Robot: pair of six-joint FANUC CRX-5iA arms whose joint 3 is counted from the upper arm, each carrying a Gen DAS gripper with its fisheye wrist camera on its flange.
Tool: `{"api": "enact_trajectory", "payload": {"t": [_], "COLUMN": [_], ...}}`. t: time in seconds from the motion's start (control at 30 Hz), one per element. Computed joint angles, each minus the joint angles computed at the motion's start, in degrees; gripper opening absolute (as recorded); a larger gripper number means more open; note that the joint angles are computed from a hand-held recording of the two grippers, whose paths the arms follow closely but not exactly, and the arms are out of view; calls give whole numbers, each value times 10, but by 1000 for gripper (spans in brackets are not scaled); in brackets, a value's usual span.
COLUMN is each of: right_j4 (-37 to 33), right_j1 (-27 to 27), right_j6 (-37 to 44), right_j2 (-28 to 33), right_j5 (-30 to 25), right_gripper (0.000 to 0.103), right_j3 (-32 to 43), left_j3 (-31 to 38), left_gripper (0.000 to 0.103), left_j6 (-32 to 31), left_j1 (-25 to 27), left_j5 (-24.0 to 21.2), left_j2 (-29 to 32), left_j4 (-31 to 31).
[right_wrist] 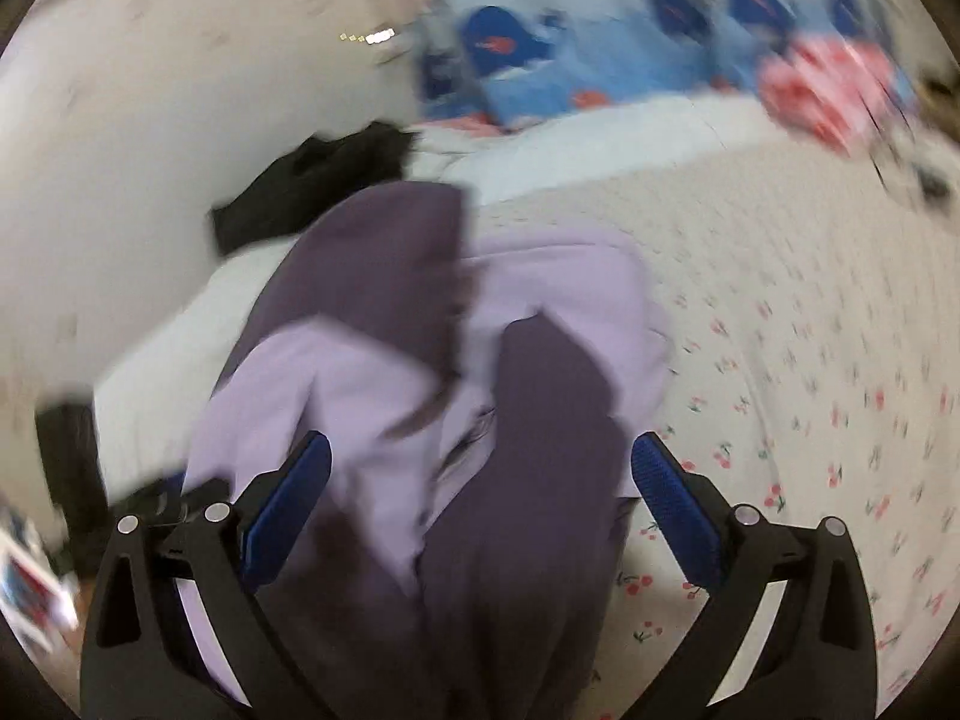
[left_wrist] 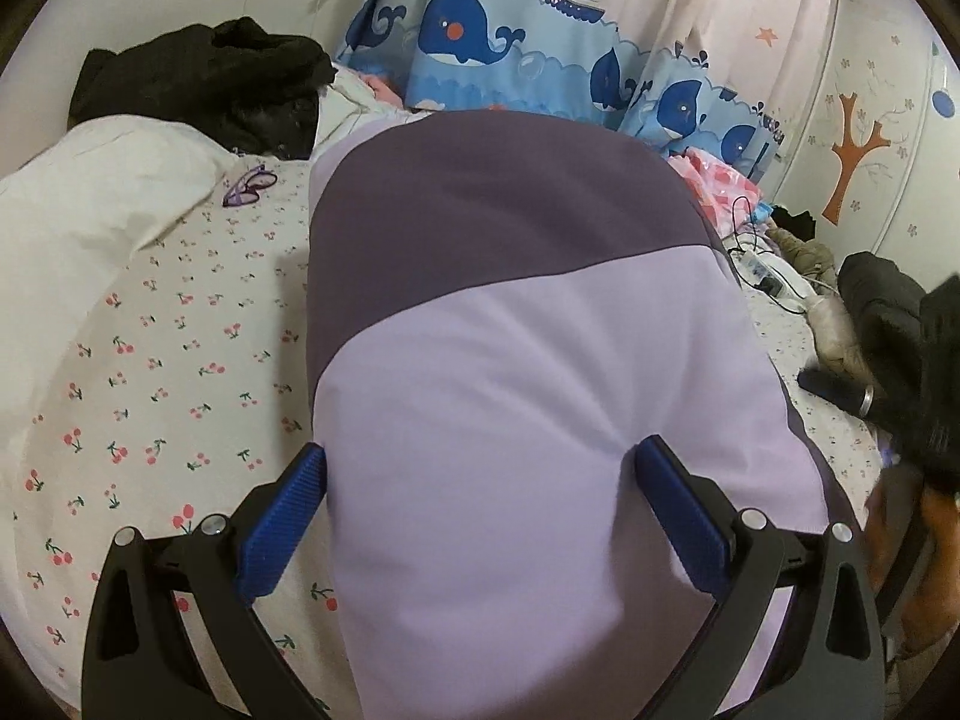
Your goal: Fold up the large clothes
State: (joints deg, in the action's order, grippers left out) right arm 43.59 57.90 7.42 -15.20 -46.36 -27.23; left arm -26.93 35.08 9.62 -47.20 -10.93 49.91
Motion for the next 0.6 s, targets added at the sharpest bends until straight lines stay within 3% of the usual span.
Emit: {"api": "enact_trajectory", "payload": {"t": [0.07, 0.13, 0.17, 0.3, 0.6], "right_j4": [-48, -47, -33, 17, 31], "right_j1": [-2, -20, -20, -4, 9], "right_j6": [21, -68, -93, -141, -164], "right_j2": [13, -7, -10, -10, -13], "right_j5": [-9, 62, 70, 48, 33], "right_gripper": [97, 97, 97, 97, 97], "right_j3": [6, -40, -51, -65, -68], "left_j3": [-1, -7, -9, -11, -13], "left_gripper": [98, 98, 98, 98, 98], "left_j6": [2, -5, -8, -10, -7], "left_j1": [-5, -12, -14, -17, -21], "left_j5": [8, 27, 33, 40, 50], "left_j2": [-5, -15, -17, -20, -26], "left_j4": [-15, -25, -27, -30, -37]}}
